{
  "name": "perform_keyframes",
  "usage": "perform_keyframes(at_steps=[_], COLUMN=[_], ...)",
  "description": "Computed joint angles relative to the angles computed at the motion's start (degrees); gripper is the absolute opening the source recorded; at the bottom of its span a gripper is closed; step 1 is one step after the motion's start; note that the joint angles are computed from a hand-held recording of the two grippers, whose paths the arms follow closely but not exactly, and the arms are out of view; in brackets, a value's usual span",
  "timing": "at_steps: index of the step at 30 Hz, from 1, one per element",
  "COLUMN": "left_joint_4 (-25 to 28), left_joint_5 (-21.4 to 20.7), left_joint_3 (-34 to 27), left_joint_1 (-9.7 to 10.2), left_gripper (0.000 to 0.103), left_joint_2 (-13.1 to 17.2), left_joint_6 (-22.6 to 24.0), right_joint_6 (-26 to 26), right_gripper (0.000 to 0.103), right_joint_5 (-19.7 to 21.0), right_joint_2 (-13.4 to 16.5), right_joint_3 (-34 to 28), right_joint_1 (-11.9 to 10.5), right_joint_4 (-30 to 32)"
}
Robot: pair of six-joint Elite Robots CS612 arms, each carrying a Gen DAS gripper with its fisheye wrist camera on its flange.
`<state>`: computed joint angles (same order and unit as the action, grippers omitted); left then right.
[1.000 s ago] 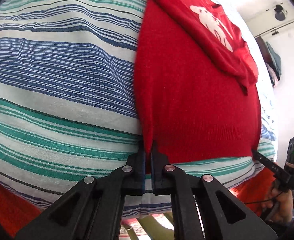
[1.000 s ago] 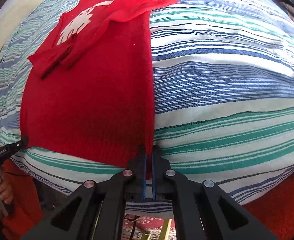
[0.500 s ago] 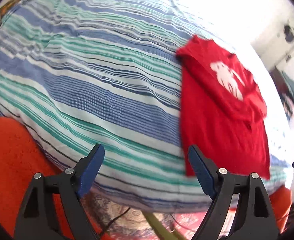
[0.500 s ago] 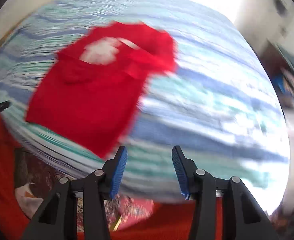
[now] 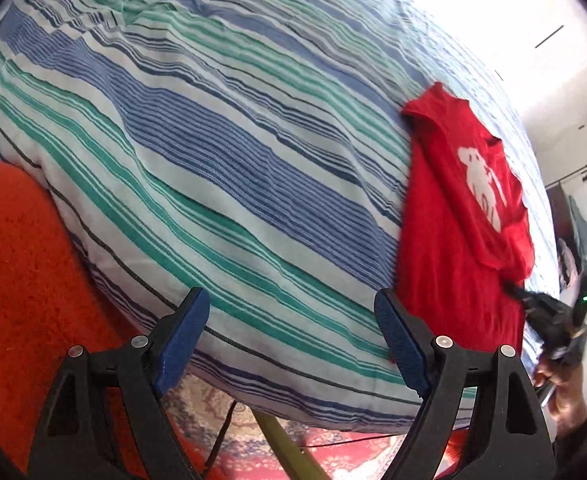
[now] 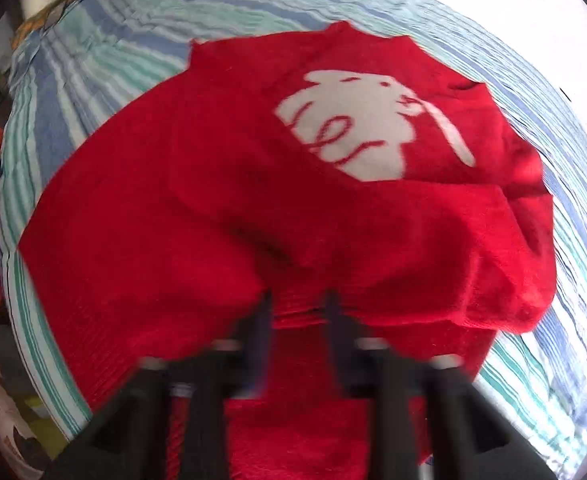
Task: Fold small clothes
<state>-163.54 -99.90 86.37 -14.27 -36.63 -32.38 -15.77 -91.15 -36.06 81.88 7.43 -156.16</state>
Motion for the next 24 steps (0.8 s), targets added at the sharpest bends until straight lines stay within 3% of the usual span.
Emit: perform_keyframes(at_steps=[2, 5, 8, 10, 12, 15, 17, 19, 20, 21, 22, 23, 24], left_joint_4=[0.0, 0.8, 2.2, 3.0, 3.7, 4.9, 5.3, 5.6, 5.8, 6.0, 6.3, 6.6, 6.9], left_joint_5=[0.5, 1.0, 1.6, 2.4, 3.5, 4.4, 4.9, 5.6, 5.8, 6.0, 6.1, 6.2, 6.4], left_joint_3=[0.2, -0.2, -0.8, -1.0, -1.0, -1.3, -1.3, -1.2, -1.2, -1.2, -1.3, -1.4, -1.5], left_joint_1=[-0.22, -0.40, -0.62, -0.94, -1.31, -1.64, -1.76, -1.89, -1.92, -1.95, -1.95, -1.98, -2.04], left_gripper=[0.086, 0.086, 0.086, 0.086, 0.086, 0.086, 0.086, 0.086, 0.086, 0.086, 0.086, 0.086, 0.086], left_joint_2=[-0.1, 0.0, 0.3, 0.3, 0.1, 0.1, 0.0, -0.2, -0.2, -0.2, -0.2, -0.2, -0.2], left_joint_6=[0.6, 1.0, 1.4, 1.9, 2.6, 3.2, 3.2, 3.0, 2.9, 2.8, 2.7, 2.7, 2.7], right_joint_6=[6.7, 20.2, 35.6, 42.7, 46.0, 48.8, 49.6, 49.3, 49.5, 50.3, 51.5, 53.2, 55.2], right_gripper=[0.006, 0.006, 0.006, 0.007, 0.007, 0.007, 0.012, 0.013, 0.024, 0.045, 0.058, 0.066, 0.066], right_joint_5=[2.4, 3.7, 0.9, -1.8, -2.4, 5.9, 9.4, 10.0, 11.1, 12.7, 14.1, 14.9, 15.6], right_joint_2=[-1.5, -6.1, -10.1, -11.6, -12.0, -10.9, -9.9, -8.9, -8.4, -8.0, -7.5, -7.0, -6.4], right_joint_3=[2.2, 9.2, 16.9, 21.1, 24.0, 26.0, 25.8, 25.5, 25.3, 25.2, 25.1, 25.1, 25.5], right_joint_1=[-1.6, -6.0, -11.9, -15.3, -18.1, -21.8, -22.7, -22.7, -22.9, -23.3, -23.7, -24.0, -24.4], right_joint_4=[-5.6, -16.9, -27.0, -29.8, -31.4, -33.2, -32.3, -32.3, -32.5, -32.3, -32.3, -33.2, -35.6])
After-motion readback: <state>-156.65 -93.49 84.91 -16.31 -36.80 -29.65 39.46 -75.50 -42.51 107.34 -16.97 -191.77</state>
